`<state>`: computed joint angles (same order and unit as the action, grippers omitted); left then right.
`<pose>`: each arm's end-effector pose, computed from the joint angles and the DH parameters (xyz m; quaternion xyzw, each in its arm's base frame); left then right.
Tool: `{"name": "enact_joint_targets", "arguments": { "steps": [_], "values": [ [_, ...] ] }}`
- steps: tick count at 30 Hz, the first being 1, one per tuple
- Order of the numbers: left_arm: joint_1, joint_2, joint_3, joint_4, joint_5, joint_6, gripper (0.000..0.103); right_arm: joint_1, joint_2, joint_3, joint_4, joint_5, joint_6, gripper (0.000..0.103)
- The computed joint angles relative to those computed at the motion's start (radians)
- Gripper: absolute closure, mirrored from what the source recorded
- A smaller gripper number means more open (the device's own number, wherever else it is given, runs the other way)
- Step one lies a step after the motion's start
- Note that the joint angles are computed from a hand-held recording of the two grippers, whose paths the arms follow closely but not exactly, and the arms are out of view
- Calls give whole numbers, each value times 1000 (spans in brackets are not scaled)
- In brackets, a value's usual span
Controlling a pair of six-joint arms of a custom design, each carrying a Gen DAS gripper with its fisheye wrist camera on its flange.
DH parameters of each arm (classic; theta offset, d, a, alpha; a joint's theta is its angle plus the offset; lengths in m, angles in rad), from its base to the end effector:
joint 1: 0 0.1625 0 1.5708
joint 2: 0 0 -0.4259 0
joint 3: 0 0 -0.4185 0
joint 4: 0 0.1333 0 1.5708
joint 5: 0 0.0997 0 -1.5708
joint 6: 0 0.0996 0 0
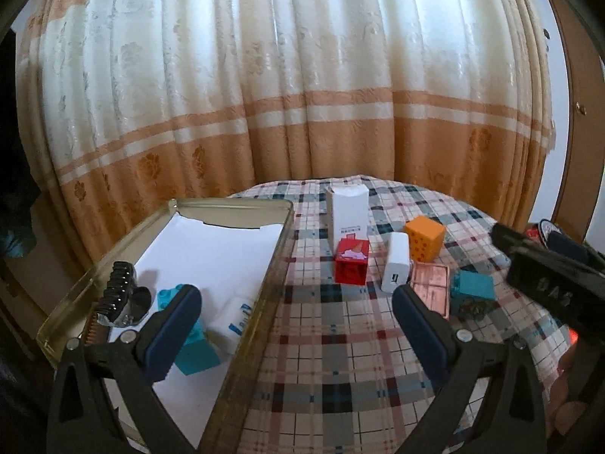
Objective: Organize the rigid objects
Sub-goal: 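Withdraw both tools from the tray back toward the remaining objects, then grasp the teal box with the right tool while the left tool approaches the copper plate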
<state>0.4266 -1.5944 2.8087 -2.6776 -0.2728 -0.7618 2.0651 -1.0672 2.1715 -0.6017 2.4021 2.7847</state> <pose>-0.1166 -0.3048 0.1587 0.1831 0.7749 -0.4672 0.3845 0.2445 -0.3278 0.0420 0.1379 -0.8021 0.4885 0.3148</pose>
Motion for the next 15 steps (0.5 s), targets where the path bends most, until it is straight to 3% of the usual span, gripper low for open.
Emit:
{"name": "enact_joint_targets", "arguments": {
  "steps": [3, 8, 12, 15],
  "values": [
    [-13, -19, 4, 45, -2, -18, 1, -1, 33, -36, 66, -8, -3, 17],
    [-50, -123, 17, 230, 30, -152, 1, -44, 86, -125, 299, -84, 118, 17],
    [-29, -116, 11, 201, 20, -123, 1, -109, 12, -74, 300, -172, 182, 17],
    [-27, -100, 2, 225, 20, -136, 1, -171, -48, -41, 347, -238, 246, 32]
  ]
}}
